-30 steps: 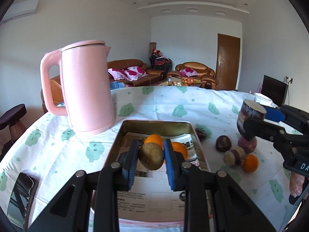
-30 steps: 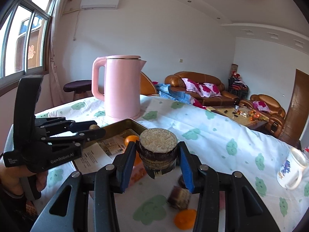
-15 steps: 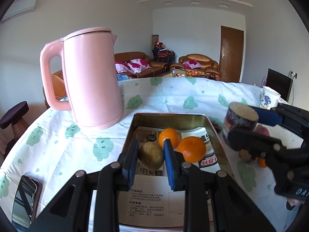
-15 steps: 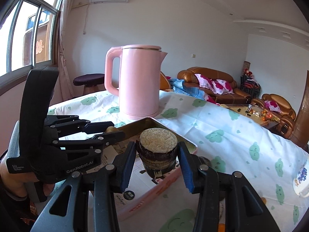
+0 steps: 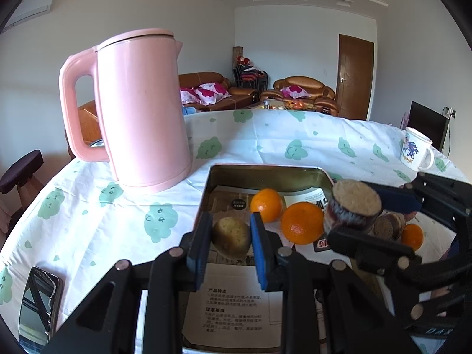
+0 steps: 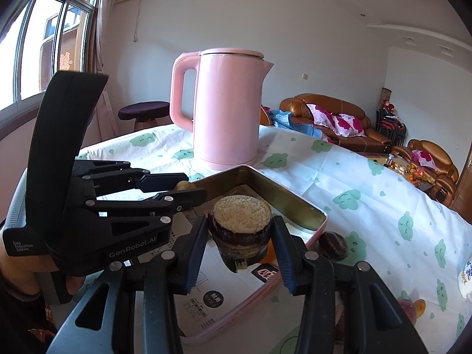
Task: Organize fruits
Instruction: 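Lower the kiwi and taro piece into the pink tin and open both grippers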
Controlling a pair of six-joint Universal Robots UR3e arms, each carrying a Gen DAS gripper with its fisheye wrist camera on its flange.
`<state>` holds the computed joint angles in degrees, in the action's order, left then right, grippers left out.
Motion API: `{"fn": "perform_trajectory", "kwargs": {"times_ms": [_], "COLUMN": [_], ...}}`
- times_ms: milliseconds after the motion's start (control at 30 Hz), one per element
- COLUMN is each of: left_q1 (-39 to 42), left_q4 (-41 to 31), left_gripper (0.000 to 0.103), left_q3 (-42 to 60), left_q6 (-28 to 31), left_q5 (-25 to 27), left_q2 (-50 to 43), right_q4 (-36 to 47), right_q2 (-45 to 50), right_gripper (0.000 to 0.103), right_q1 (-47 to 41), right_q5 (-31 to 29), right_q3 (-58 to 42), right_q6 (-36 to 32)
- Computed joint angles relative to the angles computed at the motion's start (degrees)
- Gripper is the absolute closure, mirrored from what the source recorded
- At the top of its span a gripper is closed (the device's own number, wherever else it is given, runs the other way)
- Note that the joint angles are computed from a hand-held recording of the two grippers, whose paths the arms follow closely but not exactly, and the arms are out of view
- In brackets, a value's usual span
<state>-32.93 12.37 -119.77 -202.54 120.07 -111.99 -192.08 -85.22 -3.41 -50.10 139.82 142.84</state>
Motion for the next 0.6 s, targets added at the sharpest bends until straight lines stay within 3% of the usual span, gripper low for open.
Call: {"fn": "perform_trajectory", "kwargs": {"times_ms": [600], "left_q1": [0.6], "left_q4": [-5.3], "left_gripper": [0.076], "left_q3": [3.2], "left_q6": [2.4], "left_q5": [-2.8], "left_q2": [-0.9], "right_q4": [3.2], "right_q2": [3.6], "right_gripper": [0.057], "right_q1": [2.4], "right_q5": [-3.0], "right_q3": [-3.4], "right_q6": [0.9]}}
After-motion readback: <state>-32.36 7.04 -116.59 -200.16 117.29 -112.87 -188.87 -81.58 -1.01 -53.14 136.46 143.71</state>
